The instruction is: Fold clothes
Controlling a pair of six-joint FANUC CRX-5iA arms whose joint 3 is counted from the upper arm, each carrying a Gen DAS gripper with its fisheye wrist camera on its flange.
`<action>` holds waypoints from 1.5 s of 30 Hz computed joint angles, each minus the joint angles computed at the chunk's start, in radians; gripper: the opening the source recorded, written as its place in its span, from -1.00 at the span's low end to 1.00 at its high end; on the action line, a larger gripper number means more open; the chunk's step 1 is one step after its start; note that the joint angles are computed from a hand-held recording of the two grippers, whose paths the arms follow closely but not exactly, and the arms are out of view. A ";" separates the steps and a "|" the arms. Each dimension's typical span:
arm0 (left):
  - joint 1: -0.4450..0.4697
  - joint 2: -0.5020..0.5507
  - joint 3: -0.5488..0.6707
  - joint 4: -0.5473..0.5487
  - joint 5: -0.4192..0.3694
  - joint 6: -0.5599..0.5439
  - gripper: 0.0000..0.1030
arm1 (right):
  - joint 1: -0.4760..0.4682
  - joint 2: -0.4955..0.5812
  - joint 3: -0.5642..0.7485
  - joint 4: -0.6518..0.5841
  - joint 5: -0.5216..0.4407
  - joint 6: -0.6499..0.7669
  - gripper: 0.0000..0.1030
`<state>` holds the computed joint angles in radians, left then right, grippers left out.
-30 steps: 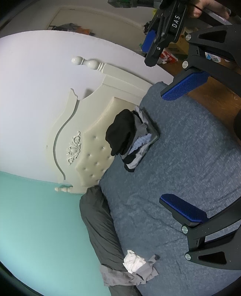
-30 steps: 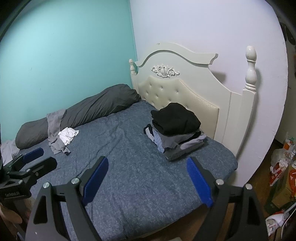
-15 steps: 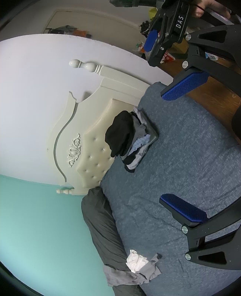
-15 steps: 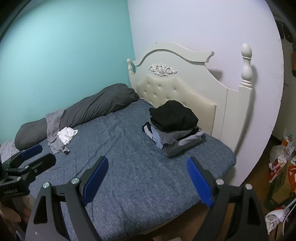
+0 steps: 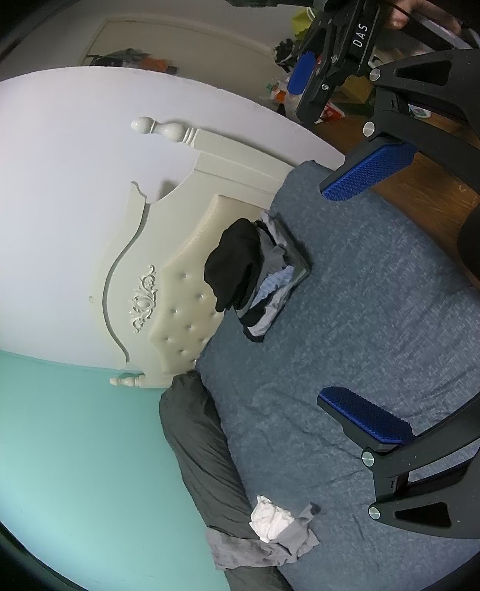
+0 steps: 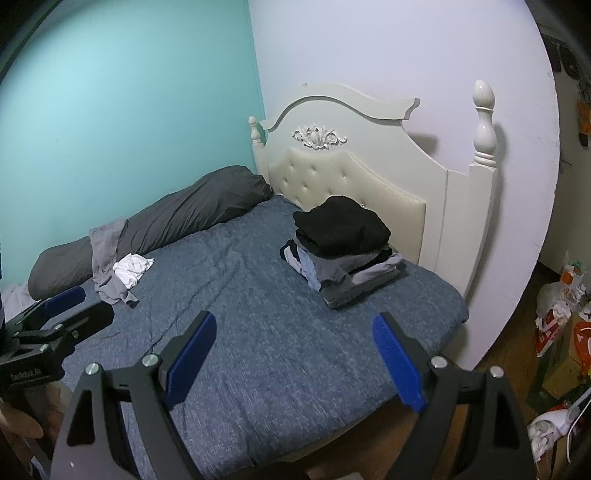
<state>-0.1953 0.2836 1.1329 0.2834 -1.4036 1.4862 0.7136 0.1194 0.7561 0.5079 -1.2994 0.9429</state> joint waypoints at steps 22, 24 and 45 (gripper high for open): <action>0.018 -0.028 -0.060 -0.046 0.002 0.005 1.00 | 0.005 -0.013 -0.053 0.008 0.015 -0.026 0.70; 0.019 -0.033 -0.072 -0.049 0.005 0.003 1.00 | 0.004 -0.012 -0.057 0.006 0.016 -0.027 0.70; 0.030 -0.073 -0.161 -0.075 0.031 -0.005 1.00 | -0.006 -0.005 -0.077 -0.016 0.025 -0.018 0.70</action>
